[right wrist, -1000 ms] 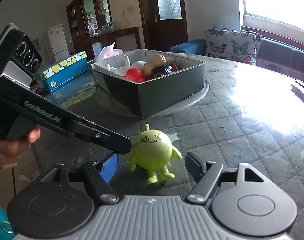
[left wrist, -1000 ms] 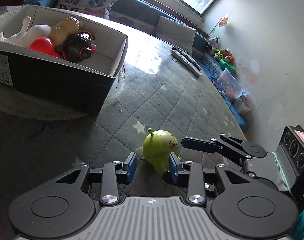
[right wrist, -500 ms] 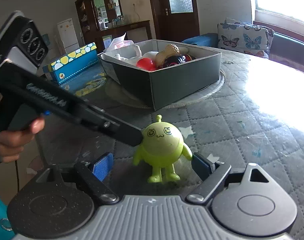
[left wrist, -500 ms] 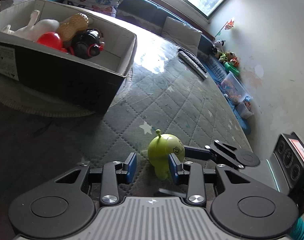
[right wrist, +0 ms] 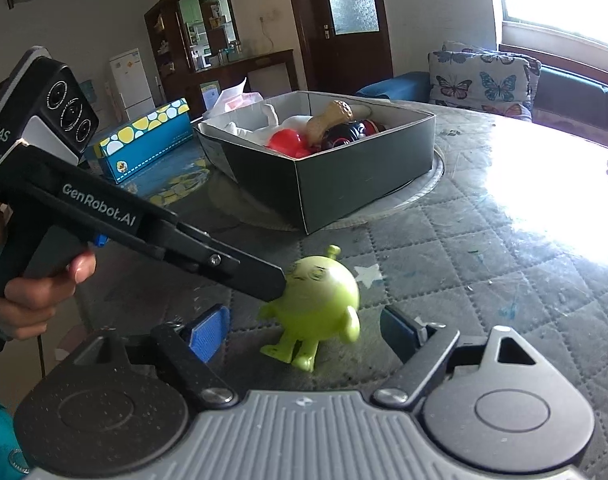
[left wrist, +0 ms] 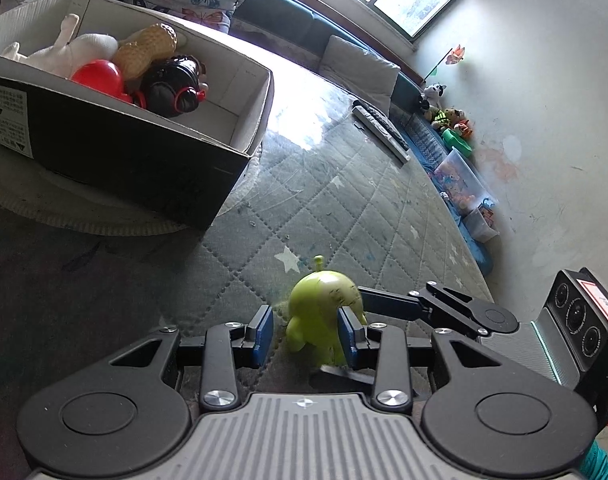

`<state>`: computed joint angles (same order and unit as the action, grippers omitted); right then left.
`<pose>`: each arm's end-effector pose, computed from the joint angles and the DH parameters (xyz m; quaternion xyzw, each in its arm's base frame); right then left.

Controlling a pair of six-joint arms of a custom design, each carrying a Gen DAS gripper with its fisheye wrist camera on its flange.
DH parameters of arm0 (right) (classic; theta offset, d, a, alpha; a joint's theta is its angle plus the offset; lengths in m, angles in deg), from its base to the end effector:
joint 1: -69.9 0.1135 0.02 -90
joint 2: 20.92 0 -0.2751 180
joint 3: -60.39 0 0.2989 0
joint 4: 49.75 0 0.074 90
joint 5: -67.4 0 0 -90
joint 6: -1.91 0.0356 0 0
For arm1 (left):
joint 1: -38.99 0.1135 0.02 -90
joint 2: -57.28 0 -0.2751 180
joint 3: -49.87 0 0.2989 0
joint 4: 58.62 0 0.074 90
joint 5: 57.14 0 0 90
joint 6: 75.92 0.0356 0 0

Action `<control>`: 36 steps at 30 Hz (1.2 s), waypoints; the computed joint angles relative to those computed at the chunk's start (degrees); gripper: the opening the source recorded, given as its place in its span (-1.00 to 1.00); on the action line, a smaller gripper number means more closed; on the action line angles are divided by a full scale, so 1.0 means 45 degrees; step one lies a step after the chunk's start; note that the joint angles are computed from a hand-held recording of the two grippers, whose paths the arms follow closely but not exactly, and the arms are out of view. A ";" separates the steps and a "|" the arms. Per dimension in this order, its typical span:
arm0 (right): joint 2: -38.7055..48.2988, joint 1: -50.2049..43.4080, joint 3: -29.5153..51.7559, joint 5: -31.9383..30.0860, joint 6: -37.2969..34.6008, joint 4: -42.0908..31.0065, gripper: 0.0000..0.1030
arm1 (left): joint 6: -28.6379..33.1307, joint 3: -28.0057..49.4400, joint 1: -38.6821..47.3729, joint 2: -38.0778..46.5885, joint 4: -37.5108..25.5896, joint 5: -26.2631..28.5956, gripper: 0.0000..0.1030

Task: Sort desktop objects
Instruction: 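Close the left gripper on the green alien toy, then lift the green alien toy and carry it over the box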

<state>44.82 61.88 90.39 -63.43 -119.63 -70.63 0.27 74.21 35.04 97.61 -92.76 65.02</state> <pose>0.2064 -0.0056 0.1054 -0.2810 0.8584 0.2233 0.3663 0.1627 -0.0302 0.1293 0.0165 0.9081 -0.3078 0.2835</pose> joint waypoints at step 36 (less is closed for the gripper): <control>-0.0933 0.2021 0.1278 0.1091 0.2406 0.0829 -0.06 | 0.1310 0.1207 0.3222 -0.0543 -0.0529 0.2955 -0.27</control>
<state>40.62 70.97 96.14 -58.52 -108.81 -66.89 6.17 79.64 49.53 95.16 -95.14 78.32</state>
